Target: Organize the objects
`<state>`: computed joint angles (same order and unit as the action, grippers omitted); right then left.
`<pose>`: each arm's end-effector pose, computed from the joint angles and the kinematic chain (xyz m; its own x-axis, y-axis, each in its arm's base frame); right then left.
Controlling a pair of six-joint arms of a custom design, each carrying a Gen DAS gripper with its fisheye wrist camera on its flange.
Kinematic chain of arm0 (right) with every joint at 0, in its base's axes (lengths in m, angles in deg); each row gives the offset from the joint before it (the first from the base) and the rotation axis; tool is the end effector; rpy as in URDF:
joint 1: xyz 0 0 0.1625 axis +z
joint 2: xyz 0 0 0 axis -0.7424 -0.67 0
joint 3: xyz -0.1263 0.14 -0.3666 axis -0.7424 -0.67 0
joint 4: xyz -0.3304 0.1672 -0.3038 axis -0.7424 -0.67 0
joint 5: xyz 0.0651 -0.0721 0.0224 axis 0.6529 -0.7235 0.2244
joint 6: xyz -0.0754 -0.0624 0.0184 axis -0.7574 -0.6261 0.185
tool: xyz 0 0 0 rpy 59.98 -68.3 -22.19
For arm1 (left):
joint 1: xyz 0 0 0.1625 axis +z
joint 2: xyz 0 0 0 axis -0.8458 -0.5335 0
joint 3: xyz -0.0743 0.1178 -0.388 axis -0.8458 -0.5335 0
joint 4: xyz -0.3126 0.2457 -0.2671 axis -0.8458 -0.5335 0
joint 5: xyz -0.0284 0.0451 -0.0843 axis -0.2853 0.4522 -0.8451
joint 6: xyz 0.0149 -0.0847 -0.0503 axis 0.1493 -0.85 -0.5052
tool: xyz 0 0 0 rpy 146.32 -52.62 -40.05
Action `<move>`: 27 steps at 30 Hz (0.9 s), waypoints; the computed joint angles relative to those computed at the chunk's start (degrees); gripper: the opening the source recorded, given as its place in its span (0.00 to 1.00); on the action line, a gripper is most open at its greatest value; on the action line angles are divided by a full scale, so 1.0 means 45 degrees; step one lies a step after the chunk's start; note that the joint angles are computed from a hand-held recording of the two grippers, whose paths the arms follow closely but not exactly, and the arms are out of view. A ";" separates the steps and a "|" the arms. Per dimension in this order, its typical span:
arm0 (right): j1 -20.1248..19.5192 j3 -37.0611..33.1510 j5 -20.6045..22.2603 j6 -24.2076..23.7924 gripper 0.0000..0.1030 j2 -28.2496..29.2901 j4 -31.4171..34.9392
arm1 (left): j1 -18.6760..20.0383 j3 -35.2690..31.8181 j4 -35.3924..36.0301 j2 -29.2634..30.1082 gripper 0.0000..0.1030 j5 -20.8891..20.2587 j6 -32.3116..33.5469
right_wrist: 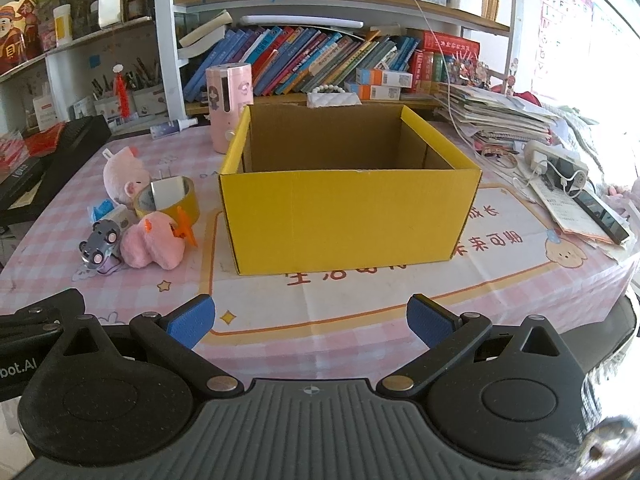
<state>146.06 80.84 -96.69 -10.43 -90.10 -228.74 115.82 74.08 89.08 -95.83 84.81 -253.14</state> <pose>0.2284 -0.8703 0.1109 -0.6486 -0.4169 0.6368 -0.7331 0.5671 -0.3754 -0.2180 -0.7845 0.1358 -0.5920 -0.4974 -0.6341 0.3630 0.5379 -0.7609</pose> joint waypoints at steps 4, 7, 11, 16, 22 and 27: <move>0.0032 0.0142 0.0392 -0.0059 0.98 -0.0071 0.0027 | 0.0000 0.0978 -0.1295 -0.0664 1.00 -0.0217 0.0693; 0.0045 0.0234 0.0733 -0.0014 0.91 -0.0133 0.0033 | 0.0010 0.1695 -0.2313 -0.1154 1.00 -0.0422 0.1597; 0.0109 0.0251 0.0831 0.0033 0.83 -0.0115 0.0169 | -0.0005 0.2376 -0.3152 -0.1597 1.00 -0.0596 0.2368; 0.0216 0.0184 0.0994 -0.0204 0.74 -0.0064 0.0522 | 0.0008 0.2486 -0.2230 -0.1691 0.95 -0.0376 0.1675; 0.0319 -0.0010 0.1267 -0.0597 0.68 0.0054 0.1183 | 0.0135 0.1791 0.0522 -0.1252 0.82 -0.0178 -0.1328; 0.0340 -0.0297 0.1938 -0.1024 0.68 0.0180 0.1969 | 0.0395 0.1161 0.2491 -0.0933 0.59 0.0321 -0.3658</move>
